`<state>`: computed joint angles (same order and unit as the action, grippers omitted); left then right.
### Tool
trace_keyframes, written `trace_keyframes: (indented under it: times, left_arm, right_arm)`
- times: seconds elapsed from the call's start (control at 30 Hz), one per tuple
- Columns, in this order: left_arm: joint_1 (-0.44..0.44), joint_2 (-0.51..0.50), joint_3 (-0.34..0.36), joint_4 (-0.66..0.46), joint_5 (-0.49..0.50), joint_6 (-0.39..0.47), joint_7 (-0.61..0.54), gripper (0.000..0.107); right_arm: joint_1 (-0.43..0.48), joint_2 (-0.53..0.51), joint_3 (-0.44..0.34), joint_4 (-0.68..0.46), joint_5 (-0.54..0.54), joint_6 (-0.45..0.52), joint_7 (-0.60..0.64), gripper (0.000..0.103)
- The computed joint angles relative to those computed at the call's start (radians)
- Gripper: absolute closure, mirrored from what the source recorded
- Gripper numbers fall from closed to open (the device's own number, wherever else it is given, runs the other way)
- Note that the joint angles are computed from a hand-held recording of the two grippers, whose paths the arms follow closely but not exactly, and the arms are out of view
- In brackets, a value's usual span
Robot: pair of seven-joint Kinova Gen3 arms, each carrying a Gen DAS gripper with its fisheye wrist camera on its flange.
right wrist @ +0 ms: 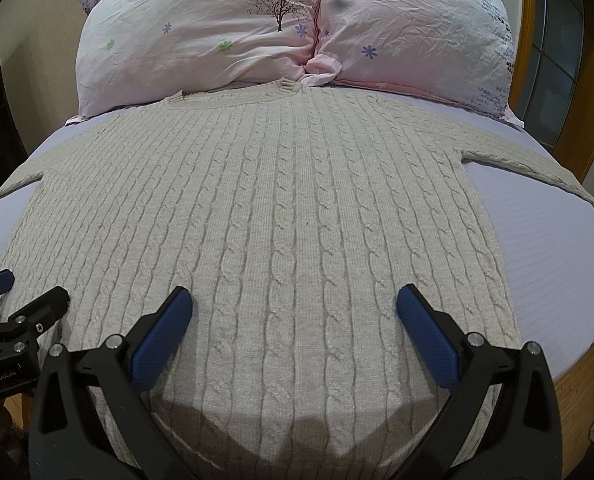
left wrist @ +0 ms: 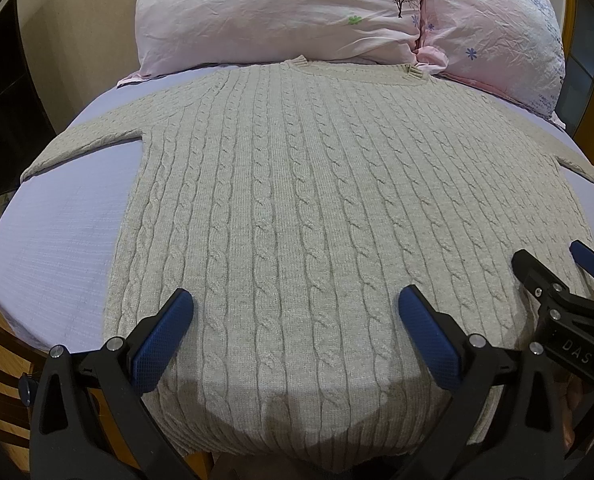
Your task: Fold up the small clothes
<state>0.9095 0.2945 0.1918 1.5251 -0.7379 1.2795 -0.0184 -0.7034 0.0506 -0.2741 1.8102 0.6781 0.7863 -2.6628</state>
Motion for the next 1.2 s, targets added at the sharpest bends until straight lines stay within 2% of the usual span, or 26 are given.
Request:
trace_keyframes:
  times: [0.07, 0.1, 0.5, 0.7, 0.77, 0.87, 1.0, 1.07, 1.1, 1.17, 1.2]
  left_arm:
    - [0.000, 0.000, 0.000, 0.000, 0.000, 0.000, 0.001, 0.006]
    - [0.000, 0.000, 0.000, 0.000, 0.000, 0.000, 0.001, 0.006]
    - [0.000, 0.000, 0.000, 0.000, -0.001, 0.001, 0.001, 0.006]
    - [-0.003, -0.002, 0.000, 0.001, 0.000, -0.001, -0.005, 0.006]
    - [-0.011, -0.004, -0.002, 0.010, 0.000, -0.012, -0.008, 0.006]
    - [-0.009, -0.004, -0.004, 0.001, 0.006, -0.008, -0.022, 0.006]
    - [-0.054, -0.030, 0.024, 0.014, 0.007, -0.032, -0.057, 0.006]
    - [-0.051, -0.052, 0.020, 0.055, -0.052, -0.048, -0.012, 0.006]
    - [-0.035, -0.080, -0.008, 0.087, -0.093, -0.067, 0.012, 0.006]
    - [-0.037, -0.121, -0.017, 0.155, -0.173, -0.112, 0.075, 0.006]
    - [-0.064, -0.153, -0.008, 0.197, -0.212, -0.149, 0.107, 0.006]
  right_arm:
    - [0.014, 0.000, -0.014, 0.001, 0.002, -0.001, 0.001, 0.002]
    - [0.043, 0.002, -0.044, 0.000, 0.005, 0.000, 0.000, 0.002]
    - [0.544, 0.050, -0.599, -0.018, 0.096, 0.043, -0.068, 0.002]
    - [0.818, 0.072, -0.869, -0.017, 0.106, 0.031, -0.016, 0.002]
    - [0.906, 0.068, -0.927, -0.009, 0.078, -0.007, 0.038, 0.002]
    - [1.005, 0.022, -0.943, 0.002, -0.041, -0.093, 0.157, 0.002]
    - [1.190, -0.123, -0.823, 0.016, -0.204, -0.223, 0.229, 0.002]
    - [1.277, -0.103, -0.776, -0.018, -0.285, -0.244, 0.245, 0.002]
    - [1.324, -0.065, -0.752, -0.054, -0.326, -0.231, 0.247, 0.002]
    - [1.416, 0.028, -0.746, -0.121, -0.407, -0.201, 0.264, 0.002]
    - [1.462, 0.074, -0.737, -0.140, -0.448, -0.211, 0.263, 0.010]
